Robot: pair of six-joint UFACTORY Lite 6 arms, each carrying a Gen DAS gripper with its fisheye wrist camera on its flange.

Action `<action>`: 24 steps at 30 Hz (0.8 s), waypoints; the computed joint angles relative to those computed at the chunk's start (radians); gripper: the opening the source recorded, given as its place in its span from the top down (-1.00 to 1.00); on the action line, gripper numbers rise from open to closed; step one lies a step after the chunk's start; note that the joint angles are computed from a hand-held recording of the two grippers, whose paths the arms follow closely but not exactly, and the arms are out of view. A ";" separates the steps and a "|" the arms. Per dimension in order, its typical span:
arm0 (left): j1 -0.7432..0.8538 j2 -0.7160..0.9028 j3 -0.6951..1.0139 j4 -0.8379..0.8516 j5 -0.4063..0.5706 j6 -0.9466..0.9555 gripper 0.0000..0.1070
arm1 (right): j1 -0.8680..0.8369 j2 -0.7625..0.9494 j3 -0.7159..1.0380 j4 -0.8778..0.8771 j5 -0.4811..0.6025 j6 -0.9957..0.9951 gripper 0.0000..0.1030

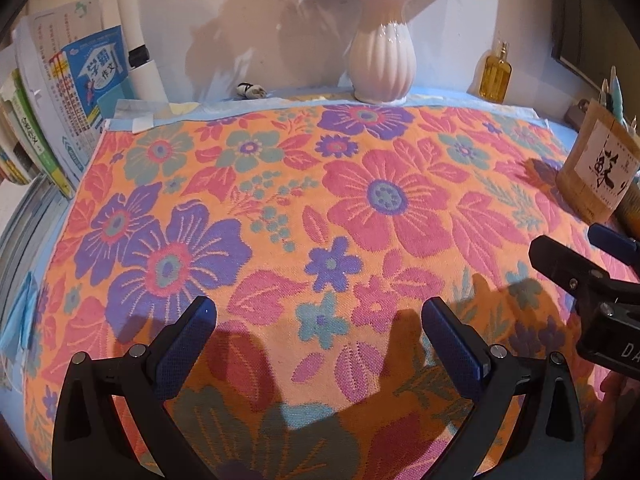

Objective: Organize soft objects

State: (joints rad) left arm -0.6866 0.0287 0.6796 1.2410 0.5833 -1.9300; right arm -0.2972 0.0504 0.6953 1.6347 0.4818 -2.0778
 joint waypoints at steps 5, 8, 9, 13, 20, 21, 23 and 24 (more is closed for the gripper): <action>0.040 0.019 0.014 -0.054 -0.045 0.062 -0.91 | 0.010 0.014 0.006 0.013 -0.023 -0.007 -1.00; 0.064 0.006 -0.001 -0.054 -0.077 0.054 -0.91 | 0.026 0.042 0.031 -0.016 -0.051 0.030 -1.00; 0.072 0.002 -0.006 -0.053 -0.086 0.051 -0.91 | 0.029 0.052 0.041 -0.034 -0.057 0.051 -1.00; 0.071 0.010 0.000 -0.064 -0.082 0.055 -0.91 | 0.072 0.142 0.128 -0.268 -0.113 0.297 -1.00; 0.085 0.013 0.001 -0.072 -0.097 0.071 -0.93 | 0.116 0.152 0.134 -0.314 -0.178 0.337 -1.00; 0.083 0.012 0.000 -0.071 -0.096 0.066 -0.93 | 0.116 0.151 0.133 -0.315 -0.178 0.337 -1.00; 0.085 0.014 0.002 -0.074 -0.098 0.073 -0.93 | 0.114 0.151 0.134 -0.317 -0.176 0.338 -1.00; 0.088 0.014 0.004 -0.078 -0.100 0.079 -0.93 | 0.116 0.151 0.133 -0.315 -0.178 0.337 -1.00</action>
State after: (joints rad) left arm -0.5990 0.0429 0.6831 1.1631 0.4833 -1.8507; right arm -0.1814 0.2016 0.8288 1.3194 0.3043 -1.7406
